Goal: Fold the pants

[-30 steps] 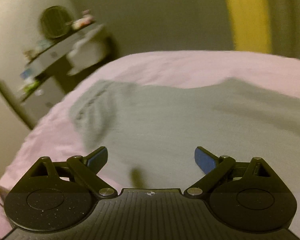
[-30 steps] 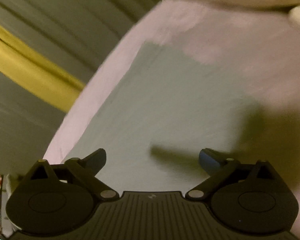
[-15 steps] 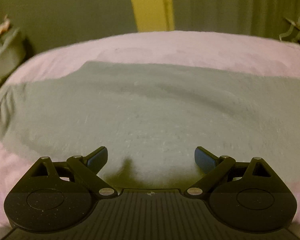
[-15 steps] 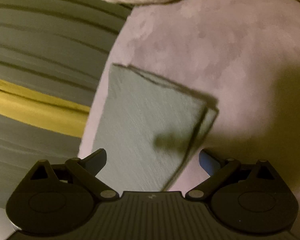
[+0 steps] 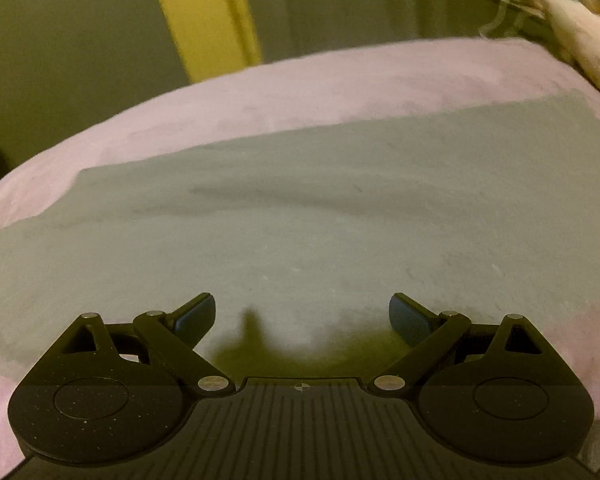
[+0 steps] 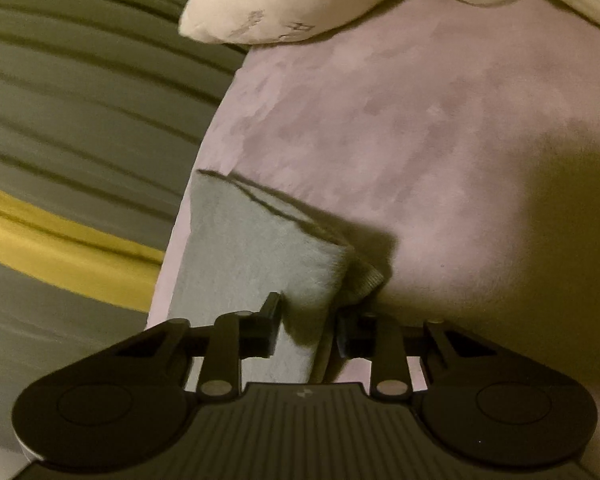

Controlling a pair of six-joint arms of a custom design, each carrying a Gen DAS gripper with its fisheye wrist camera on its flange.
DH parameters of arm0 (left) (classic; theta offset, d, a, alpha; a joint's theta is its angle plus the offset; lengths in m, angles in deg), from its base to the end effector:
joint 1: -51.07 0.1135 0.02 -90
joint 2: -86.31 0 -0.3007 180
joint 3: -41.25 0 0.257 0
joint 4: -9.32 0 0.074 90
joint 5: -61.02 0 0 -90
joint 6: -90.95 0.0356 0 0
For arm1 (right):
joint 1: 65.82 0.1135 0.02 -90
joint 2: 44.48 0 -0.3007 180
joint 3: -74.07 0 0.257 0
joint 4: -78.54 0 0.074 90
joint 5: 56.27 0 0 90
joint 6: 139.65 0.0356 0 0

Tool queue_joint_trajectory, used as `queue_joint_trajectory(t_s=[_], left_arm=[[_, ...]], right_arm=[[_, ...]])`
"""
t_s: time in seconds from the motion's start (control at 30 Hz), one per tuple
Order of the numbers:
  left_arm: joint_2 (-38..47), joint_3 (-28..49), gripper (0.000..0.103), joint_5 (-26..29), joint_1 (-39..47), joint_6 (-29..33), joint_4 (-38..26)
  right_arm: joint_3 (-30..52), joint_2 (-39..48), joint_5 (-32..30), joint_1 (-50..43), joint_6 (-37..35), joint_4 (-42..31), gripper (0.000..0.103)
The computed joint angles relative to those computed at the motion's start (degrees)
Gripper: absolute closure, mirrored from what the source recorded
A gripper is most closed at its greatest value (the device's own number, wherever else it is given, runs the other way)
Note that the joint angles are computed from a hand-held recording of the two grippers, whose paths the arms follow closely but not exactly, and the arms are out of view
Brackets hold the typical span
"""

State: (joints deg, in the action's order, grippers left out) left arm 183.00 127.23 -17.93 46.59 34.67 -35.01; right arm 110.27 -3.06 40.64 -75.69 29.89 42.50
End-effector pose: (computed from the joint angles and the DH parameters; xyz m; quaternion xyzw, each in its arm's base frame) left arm 0.3683 -0.0357 0.2751 0.3380 0.8877 -0.0134 0.3125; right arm 0.1299 -0.0270 0.2169 0.6573 0.6287 0.1902 0.3694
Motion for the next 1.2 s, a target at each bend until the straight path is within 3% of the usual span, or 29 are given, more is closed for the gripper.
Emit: queue_joint_trajectory(t_s=[0.23, 0.3, 0.4, 0.5, 0.57, 0.63, 0.73, 0.87, 0.97, 1.0, 1.13, 1.2], left_arm=[[1.18, -1.93, 0.006, -0.27, -2.96, 0.76, -0.93], [1.55, -2.69, 0.006, -0.07, -3.52, 0.25, -0.44], [3.16, -1.59, 0.005, 1.67, -2.23, 0.26, -1.9], [5.61, 1.8, 0.002, 3.31, -0.84, -1.76, -6.11], [5.09, 1.08, 0.002, 2.8, -1.13, -0.71, -5.37], [4.02, -0.32, 0.002, 2.44, -1.34, 0.58, -4.11], [4.57, 2.64, 0.003, 3.72, 0.75, 0.1, -8.17], [4.5, 7.72, 0.003, 6.64, 8.96, 0.18, -12.53], [6.23, 15.27, 0.003, 9.28, 17.45, -1.54, -16.46], [7.23, 18.04, 0.003, 10.3, 20.19, -2.58, -17.25], [11.49, 27.19, 0.003, 9.21, 28.23, -9.98, -15.72], [14.61, 31.58, 0.003, 8.24, 30.48, -10.88, -16.74]], right_arm=[[-0.03, 1.07, -1.68, -2.59, -1.49, 1.46, 0.072], [-0.38, 1.81, -1.01, -2.49, -1.83, 2.38, 0.081], [1.6, 2.59, 1.93, 0.09, -2.44, 0.03, 0.088], [4.4, 2.81, 6.36, 3.97, -4.52, -1.22, 0.089], [7.5, 6.87, 7.5, 4.85, -6.45, -3.97, 0.089], [8.19, 7.42, 7.53, 4.77, -5.56, -4.21, 0.089], [11.35, 9.72, 9.32, 6.14, -4.79, -6.49, 0.089], [22.14, 17.12, 15.22, 11.82, -9.79, -10.09, 0.091], [35.62, 28.01, 18.27, 18.44, -19.74, -11.32, 0.093], [39.91, 31.9, 17.54, 20.77, -23.29, -10.16, 0.098], [60.38, 51.63, 12.71, 32.44, -40.19, -6.58, 0.099], [68.28, 60.54, 6.32, 35.34, -41.81, -6.96, 0.099]])
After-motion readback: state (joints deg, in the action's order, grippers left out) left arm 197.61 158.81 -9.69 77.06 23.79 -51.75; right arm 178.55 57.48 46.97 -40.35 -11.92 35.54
